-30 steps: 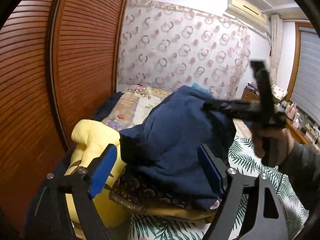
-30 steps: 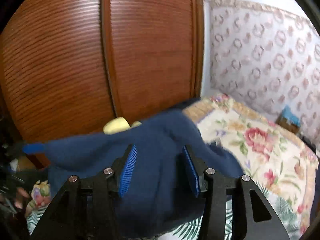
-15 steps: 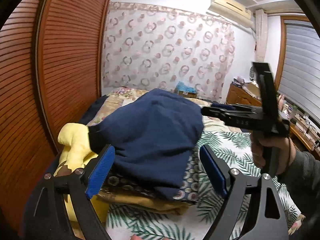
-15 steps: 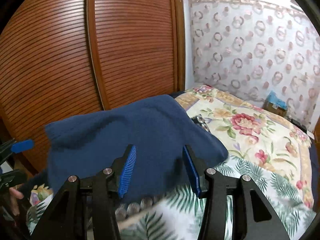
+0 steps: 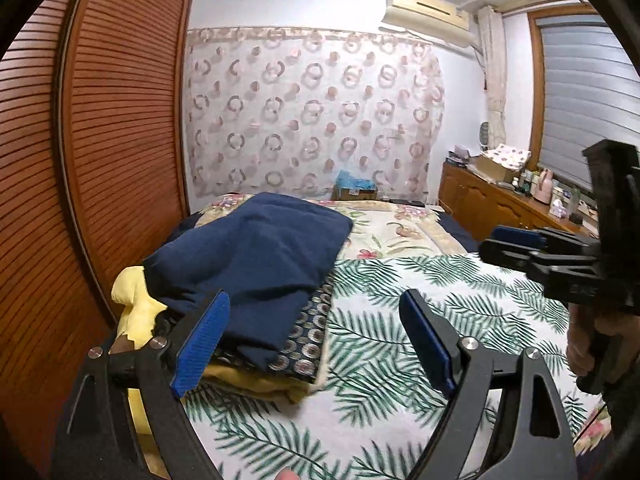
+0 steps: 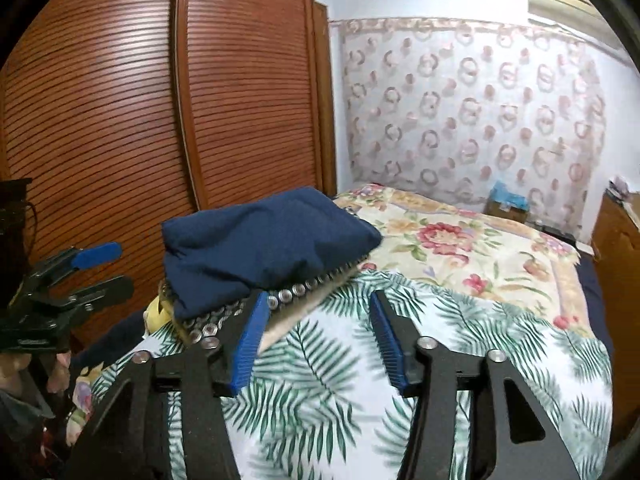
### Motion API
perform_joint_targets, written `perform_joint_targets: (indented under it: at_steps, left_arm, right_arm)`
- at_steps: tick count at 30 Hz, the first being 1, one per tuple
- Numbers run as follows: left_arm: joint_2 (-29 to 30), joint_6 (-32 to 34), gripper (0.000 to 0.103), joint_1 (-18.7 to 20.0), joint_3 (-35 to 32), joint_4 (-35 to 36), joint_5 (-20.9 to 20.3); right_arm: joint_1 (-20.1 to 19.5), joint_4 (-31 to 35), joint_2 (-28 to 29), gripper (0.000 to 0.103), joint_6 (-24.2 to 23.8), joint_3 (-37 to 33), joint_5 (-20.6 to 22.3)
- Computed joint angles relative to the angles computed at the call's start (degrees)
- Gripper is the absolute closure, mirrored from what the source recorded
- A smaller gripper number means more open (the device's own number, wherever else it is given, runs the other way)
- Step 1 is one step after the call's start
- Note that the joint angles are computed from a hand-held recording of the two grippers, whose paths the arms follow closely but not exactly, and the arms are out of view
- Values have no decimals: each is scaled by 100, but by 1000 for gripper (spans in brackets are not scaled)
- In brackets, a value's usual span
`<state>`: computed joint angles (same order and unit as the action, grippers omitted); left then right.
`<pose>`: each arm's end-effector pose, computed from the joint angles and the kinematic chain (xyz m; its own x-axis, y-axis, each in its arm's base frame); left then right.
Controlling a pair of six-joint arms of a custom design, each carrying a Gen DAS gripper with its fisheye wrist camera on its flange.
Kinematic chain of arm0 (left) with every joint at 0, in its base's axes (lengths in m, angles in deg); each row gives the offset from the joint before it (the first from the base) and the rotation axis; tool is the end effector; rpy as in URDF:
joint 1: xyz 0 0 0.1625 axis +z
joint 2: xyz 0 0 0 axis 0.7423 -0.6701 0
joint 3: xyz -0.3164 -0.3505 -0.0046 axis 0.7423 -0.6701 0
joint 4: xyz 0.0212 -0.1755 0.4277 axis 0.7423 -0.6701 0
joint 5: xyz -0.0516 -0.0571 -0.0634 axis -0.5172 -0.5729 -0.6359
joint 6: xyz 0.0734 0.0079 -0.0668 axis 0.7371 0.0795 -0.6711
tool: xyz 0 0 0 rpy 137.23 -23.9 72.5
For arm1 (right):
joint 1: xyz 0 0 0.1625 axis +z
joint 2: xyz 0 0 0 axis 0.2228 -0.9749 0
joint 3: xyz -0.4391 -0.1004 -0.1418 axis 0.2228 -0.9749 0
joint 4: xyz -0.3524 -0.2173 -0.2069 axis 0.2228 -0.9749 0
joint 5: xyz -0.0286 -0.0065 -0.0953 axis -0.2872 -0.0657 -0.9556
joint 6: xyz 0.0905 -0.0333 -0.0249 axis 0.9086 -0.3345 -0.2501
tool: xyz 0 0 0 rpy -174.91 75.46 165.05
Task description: Fold small clothes
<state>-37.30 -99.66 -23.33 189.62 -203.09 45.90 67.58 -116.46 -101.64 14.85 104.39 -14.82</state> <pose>-0.4290 -0.4490 0.0074 -0.7438 -0.1166 -0.6582 0.5642 0.4186 -0.7117 0.0662 -0.5864 0.4000 -0.4931 -0.6998 0.5169 -0.8499 0.2604 -0.4582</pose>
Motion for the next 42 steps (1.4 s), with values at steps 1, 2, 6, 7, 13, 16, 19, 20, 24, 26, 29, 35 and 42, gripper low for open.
perform_joint_targets:
  at_steps: [1, 2, 6, 7, 13, 16, 19, 20, 24, 26, 29, 35, 42]
  left_arm:
    - [12, -60, 16, -24, -21, 75, -2]
    - [5, -220, 16, -59, -49, 300, -9]
    - [110, -437, 16, -197, -187, 668, -49]
    - [131, -457, 16, -227, -211, 702, -57]
    - [215, -734, 16, -393, -378, 1061, -106]
    - [274, -764, 16, -468, -425, 1024, -109]
    - [331, -784, 16, -520, -504, 1065, -71]
    - [355, -753, 16, -539, -527, 1041, -62]
    - [386, -844, 16, -577, -556, 1130, -21]
    - [383, -897, 16, -582, -561, 1201, -11]
    - [373, -923, 16, -580, -549, 1215, -10]
    - [364, -974, 16, -593, -540, 1258, 4]
    - [357, -1006, 16, -593, -541, 1299, 4]
  right_arm:
    - [-69, -60, -150, 41, 19, 127, 82]
    - [-150, -103, -295, 40, 20, 265, 160]
    - [-383, -342, -729, 36, 135, 682, 308]
    - [-440, -458, -842, 35, 171, 788, 318]
    - [-907, -874, -1613, 24, 438, 1394, 653]
    - [-1048, -1137, -1880, 24, 558, 1635, 746]
    - [-1136, -1424, -2078, 24, 734, 1836, 761]
    - [-1155, -1520, -2131, 24, 764, 1895, 755]
    - [-1154, -1831, -2158, 24, 845, 2096, 681]
    - [-1172, -1882, -2211, 24, 871, 2166, 671]
    - [-1106, -2023, -2183, 24, 960, 2250, 622]
    - [-1112, -2235, -2108, 24, 1069, 2318, 609]
    - [-1100, -2284, -2076, 24, 1125, 2312, 553]
